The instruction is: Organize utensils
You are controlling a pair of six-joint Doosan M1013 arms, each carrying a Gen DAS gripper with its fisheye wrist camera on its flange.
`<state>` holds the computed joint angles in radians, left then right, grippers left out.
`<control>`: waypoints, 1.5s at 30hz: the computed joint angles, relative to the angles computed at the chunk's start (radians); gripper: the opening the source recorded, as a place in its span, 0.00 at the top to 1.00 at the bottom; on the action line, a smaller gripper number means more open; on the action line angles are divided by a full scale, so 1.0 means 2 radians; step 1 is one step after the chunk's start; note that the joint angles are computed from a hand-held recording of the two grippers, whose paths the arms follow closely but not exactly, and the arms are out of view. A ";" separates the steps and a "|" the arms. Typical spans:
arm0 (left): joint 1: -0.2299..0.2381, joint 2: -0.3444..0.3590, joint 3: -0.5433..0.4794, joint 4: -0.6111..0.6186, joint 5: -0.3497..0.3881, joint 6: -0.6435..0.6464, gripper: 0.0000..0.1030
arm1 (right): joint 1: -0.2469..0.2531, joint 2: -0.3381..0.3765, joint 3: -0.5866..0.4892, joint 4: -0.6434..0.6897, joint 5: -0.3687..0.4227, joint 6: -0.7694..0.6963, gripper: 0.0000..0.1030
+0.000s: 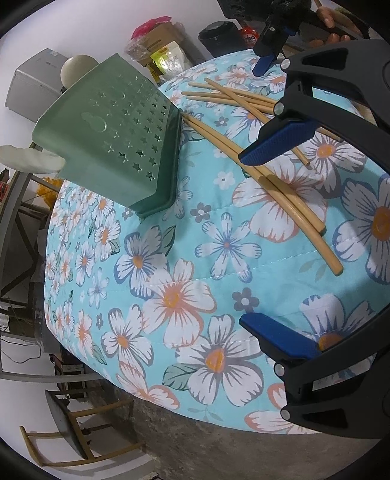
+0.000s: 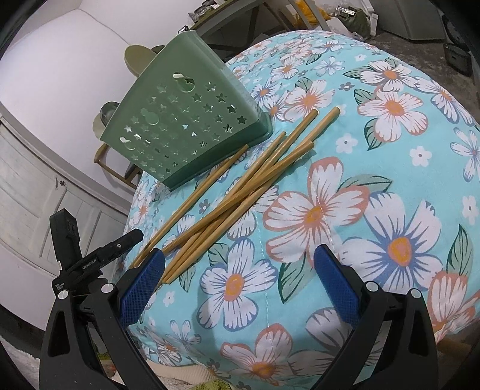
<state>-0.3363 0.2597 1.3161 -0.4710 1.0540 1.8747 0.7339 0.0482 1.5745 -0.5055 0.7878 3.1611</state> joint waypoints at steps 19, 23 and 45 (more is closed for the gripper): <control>0.019 -0.001 0.010 -0.069 0.004 0.040 0.08 | 0.002 0.006 -0.007 0.000 0.011 -0.007 0.06; 0.016 -0.002 0.010 -0.056 0.002 0.040 0.08 | 0.001 0.006 -0.007 0.000 0.011 -0.007 0.06; 0.018 0.000 0.007 -0.064 0.009 0.041 0.08 | 0.001 0.006 -0.007 0.001 0.011 -0.008 0.06</control>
